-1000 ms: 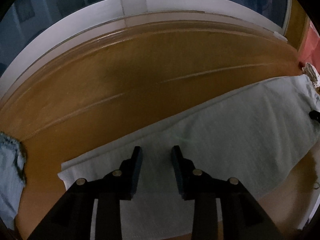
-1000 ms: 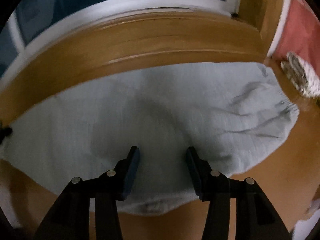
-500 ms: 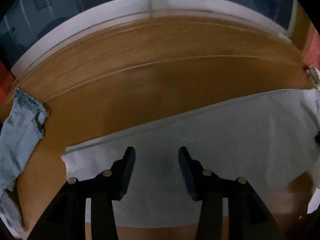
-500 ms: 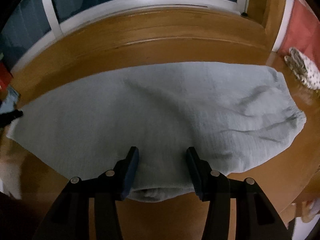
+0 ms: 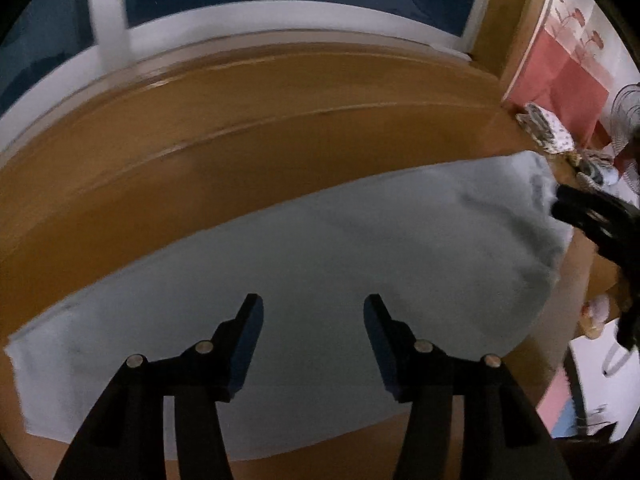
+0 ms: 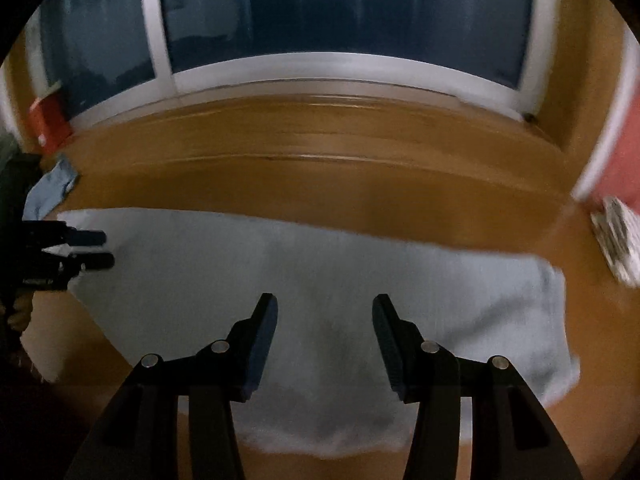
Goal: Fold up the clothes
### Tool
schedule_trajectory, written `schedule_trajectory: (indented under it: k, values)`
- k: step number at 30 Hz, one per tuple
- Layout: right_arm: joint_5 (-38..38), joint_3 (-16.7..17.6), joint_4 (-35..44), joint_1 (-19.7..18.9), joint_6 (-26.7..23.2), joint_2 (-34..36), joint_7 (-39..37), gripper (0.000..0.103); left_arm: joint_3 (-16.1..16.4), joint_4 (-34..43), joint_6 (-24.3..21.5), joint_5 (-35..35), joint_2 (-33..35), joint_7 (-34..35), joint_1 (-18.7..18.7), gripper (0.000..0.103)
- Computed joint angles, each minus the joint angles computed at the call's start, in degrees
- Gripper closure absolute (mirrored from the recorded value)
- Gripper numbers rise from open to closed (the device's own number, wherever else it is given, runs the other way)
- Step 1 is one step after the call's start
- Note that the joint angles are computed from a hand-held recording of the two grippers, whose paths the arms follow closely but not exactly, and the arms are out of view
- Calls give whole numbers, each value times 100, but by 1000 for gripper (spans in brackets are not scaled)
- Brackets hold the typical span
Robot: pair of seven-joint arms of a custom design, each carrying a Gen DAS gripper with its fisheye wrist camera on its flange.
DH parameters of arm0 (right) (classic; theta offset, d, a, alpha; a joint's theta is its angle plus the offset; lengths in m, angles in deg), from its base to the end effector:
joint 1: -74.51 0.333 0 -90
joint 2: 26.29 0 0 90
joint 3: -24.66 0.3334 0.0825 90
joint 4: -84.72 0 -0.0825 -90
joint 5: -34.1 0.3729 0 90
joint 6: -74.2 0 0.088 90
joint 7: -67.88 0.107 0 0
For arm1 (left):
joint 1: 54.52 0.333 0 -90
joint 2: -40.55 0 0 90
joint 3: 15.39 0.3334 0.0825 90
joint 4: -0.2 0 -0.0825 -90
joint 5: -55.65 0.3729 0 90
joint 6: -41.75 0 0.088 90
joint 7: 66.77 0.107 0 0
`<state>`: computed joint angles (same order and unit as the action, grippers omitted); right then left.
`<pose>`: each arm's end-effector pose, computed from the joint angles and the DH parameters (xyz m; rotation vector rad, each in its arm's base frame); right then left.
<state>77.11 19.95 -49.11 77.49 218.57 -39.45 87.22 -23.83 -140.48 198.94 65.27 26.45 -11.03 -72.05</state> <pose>0.4892 -0.0230 0.4919 -2.2450 1.0874 -0.3793 0.4253 -0.2177 0.4712 -1.9761 1.9720 -0.6779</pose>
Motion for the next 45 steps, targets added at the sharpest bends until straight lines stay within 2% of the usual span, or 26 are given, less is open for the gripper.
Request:
schedule_trajectory:
  k: [2, 4, 8, 11, 12, 14, 17, 21, 23, 27, 31, 32, 33, 36, 39, 42, 45]
  values:
    - [67, -48, 392, 65, -129, 385, -370, 54, -139, 280, 35, 4, 322, -175, -45, 54]
    - [61, -29, 730, 69, -219, 725, -725, 54, -354, 588, -2, 321, 684, -614, 34, 53]
    - [-123, 40, 1284, -16, -564, 1276, -1388, 59, -642, 675, -312, 774, 716, -1650, 4, 53]
    - [-280, 118, 1689, -88, -799, 1715, -1916, 71, -764, 834, -545, 1086, 855, -2450, -36, 53]
    - [-346, 134, 1789, -120, -932, 1806, -1955, 79, -796, 925, -646, 1186, 927, -2715, -58, 53]
    - [-476, 161, 1991, -179, -1200, 1985, -2020, 86, -833, 1099, -842, 1382, 1056, -3163, -107, 53]
    - [-606, 196, 2076, -257, -1403, 2073, -2402, 87, -860, 1357, -1125, 1648, 1245, -3722, -187, 53]
    - [-634, 209, 2150, -318, -1558, 2115, -2684, 87, -842, 1517, -1247, 1861, 1356, -4249, -263, 53]
    - [-626, 211, 2265, -342, -1657, 2183, -2741, 87, -820, 1801, -1299, 2057, 1658, -4481, -281, 53]
    - [-639, 218, 2539, -398, -1926, 2379, -2792, 86, -815, 2127, -1550, 2141, 1880, -4657, -375, 53]
    - [-630, 231, 2777, -444, -2185, 2525, -2710, 85, -847, 2189, -1826, 2052, 1807, -4620, -451, 52]
    - [-615, 238, 2782, -453, -2204, 2530, -2739, 89, -851, 2221, -1889, 2022, 1800, -4602, -462, 52]
    - [-620, 241, 2817, -473, -2324, 2540, -2772, 102, -856, 2254, -1947, 2001, 1799, -4589, -473, 52]
    - [-88, 266, 2732, -584, -2351, 2395, -2988, 101, -863, 2300, -2028, 2003, 1764, -4591, -501, 52]
    - [299, 219, 3044, -656, -2456, 2554, -2537, 102, -850, 2365, -1947, 2065, 1816, -4568, -500, 52]
    - [5, 224, 3043, -534, -1998, 2707, -2252, 102, -853, 2575, -2000, 2077, 2007, -4450, -520, 52]
    - [-309, 235, 3057, -468, -1802, 2831, -1917, 101, -846, 2798, -2040, 2054, 2225, -4287, -543, 52]
